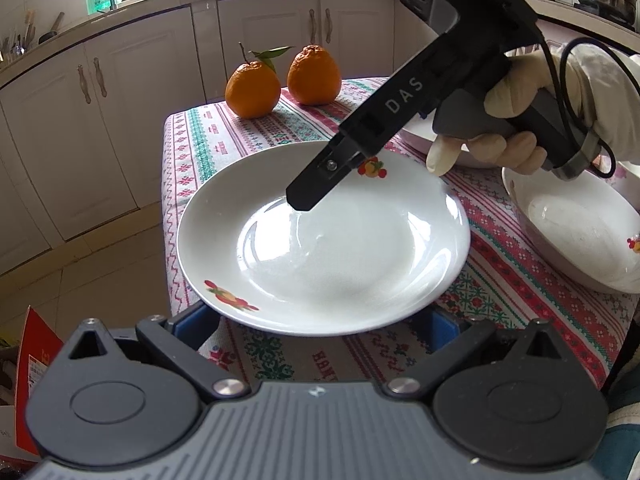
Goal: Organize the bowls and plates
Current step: 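Lift the deep white plate with the right gripper and carry it toward another plate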
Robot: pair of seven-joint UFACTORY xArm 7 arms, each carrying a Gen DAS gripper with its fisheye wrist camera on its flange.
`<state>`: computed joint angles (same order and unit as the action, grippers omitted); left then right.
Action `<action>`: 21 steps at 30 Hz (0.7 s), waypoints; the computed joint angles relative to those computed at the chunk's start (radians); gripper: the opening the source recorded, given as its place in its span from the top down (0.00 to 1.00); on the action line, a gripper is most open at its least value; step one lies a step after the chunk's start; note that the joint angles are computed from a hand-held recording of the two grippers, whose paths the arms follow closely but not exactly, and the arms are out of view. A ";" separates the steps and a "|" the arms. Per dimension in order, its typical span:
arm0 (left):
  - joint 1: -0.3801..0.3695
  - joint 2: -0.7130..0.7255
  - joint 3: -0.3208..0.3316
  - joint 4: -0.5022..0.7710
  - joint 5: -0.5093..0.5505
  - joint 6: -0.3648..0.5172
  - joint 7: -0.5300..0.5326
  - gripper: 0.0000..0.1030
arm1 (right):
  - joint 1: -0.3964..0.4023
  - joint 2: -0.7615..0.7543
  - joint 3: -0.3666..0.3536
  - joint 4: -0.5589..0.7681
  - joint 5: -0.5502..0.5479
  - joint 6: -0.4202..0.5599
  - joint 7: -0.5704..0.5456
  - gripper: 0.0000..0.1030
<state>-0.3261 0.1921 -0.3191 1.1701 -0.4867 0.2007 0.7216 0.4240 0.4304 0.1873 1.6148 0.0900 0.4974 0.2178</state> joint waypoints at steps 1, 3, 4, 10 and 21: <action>0.005 -0.006 -0.004 -0.004 -0.011 0.000 0.006 0.01 | 0.005 -0.008 -0.005 -0.006 -0.007 0.002 0.007 0.01; 0.010 -0.020 -0.008 -0.015 -0.034 -0.001 0.017 0.01 | 0.012 -0.033 -0.014 -0.028 -0.022 0.005 0.023 0.00; 0.008 -0.030 -0.007 -0.022 -0.042 -0.001 0.016 0.01 | 0.017 -0.050 -0.020 -0.045 -0.034 0.005 0.035 0.00; -0.020 -0.110 0.006 -0.092 -0.127 -0.003 0.033 0.01 | 0.029 -0.199 -0.027 -0.197 -0.094 -0.028 0.104 0.00; -0.149 -0.190 0.048 -0.160 -0.251 0.009 0.085 0.01 | 0.014 -0.538 0.039 -0.539 -0.424 -0.037 0.522 0.00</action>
<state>-0.4756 0.0019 -0.2714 1.0105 -0.7380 0.2101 0.8063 0.4384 -0.1071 0.2266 1.0762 -0.3343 0.4601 0.7400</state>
